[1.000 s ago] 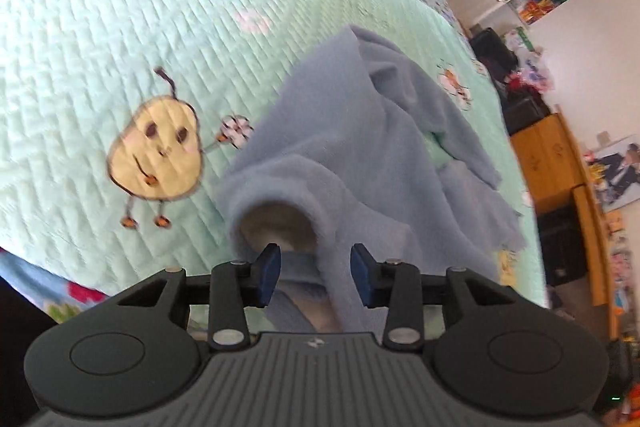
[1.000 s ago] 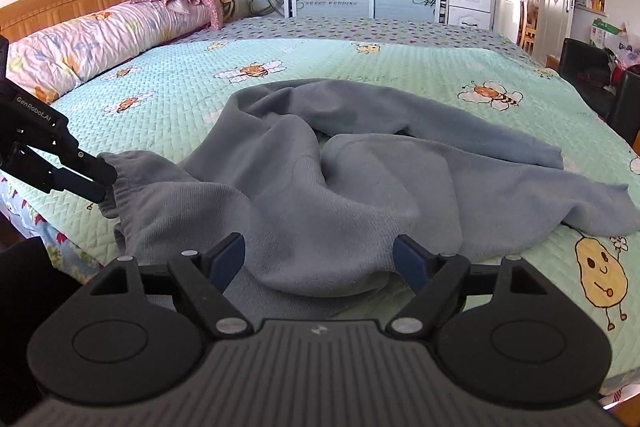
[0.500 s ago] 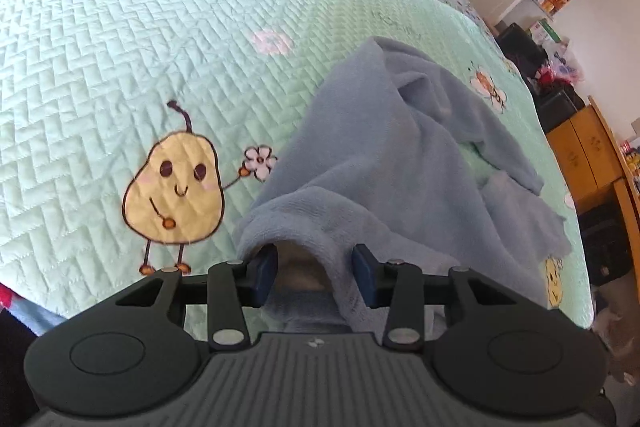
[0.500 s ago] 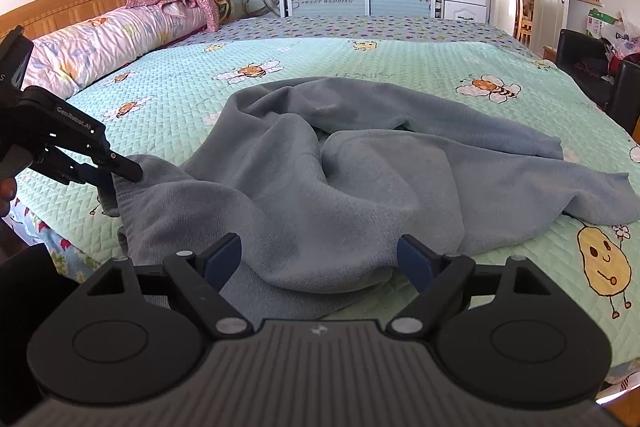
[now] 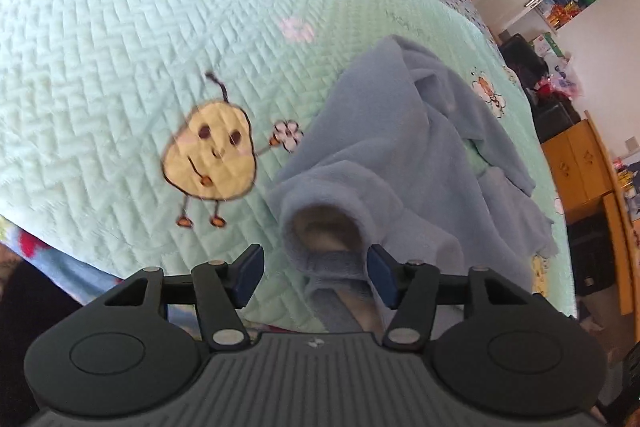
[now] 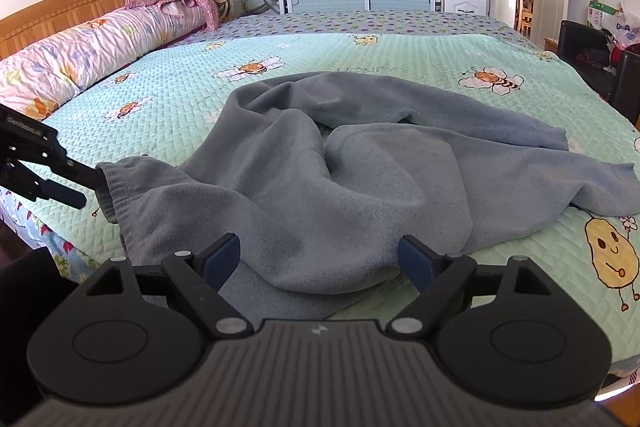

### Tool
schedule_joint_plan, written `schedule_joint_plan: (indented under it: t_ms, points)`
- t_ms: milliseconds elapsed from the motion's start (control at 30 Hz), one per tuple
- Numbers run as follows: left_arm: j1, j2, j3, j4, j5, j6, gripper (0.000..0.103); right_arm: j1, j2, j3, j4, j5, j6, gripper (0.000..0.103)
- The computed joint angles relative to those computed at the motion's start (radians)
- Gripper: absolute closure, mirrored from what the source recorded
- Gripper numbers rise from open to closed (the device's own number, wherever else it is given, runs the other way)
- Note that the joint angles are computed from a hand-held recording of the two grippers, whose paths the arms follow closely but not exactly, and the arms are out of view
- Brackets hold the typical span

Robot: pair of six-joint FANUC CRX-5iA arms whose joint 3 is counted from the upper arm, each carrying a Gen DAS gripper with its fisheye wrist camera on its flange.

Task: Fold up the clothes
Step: 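Release the garment with the right gripper while the left gripper holds the cuff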

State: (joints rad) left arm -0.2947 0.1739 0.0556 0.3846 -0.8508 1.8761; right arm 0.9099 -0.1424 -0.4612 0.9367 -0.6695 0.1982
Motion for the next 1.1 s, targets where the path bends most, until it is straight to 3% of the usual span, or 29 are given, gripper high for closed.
schedule_joint_plan:
  t_ms: [200, 600, 700, 767, 967, 1033, 1100]
  points:
    - [-0.001, -0.001, -0.056, 0.074, 0.072, -0.023, 0.043, 0.003, -0.004, -0.001, -0.012, -0.006, 0.008, 0.016]
    - [-0.009, 0.050, -0.044, 0.124, 0.086, -0.066, 0.045, 0.011, 0.009, 0.009, -0.024, -0.008, 0.019, 0.013]
    - [-0.016, 0.049, -0.029, 0.091, 0.086, -0.058, 0.062, 0.012, 0.005, 0.005, -0.025, -0.010, 0.018, 0.013]
    - [-0.023, 0.044, -0.013, 0.069, 0.087, -0.065, 0.081, 0.013, 0.004, 0.004, -0.027, -0.012, 0.020, 0.013]
    - [-0.046, 0.052, 0.045, 0.156, 0.101, -0.190, 0.088, 0.029, 0.009, 0.004, 0.030, -0.035, 0.013, 0.013]
    - [-0.061, 0.075, 0.098, 0.183, 0.084, -0.225, 0.088, 0.034, 0.011, -0.003, 0.115, -0.013, 0.015, 0.013]
    - [-0.083, 0.115, 0.192, 0.143, 0.037, -0.217, 0.088, 0.030, 0.018, -0.010, 0.230, 0.022, -0.002, 0.011]
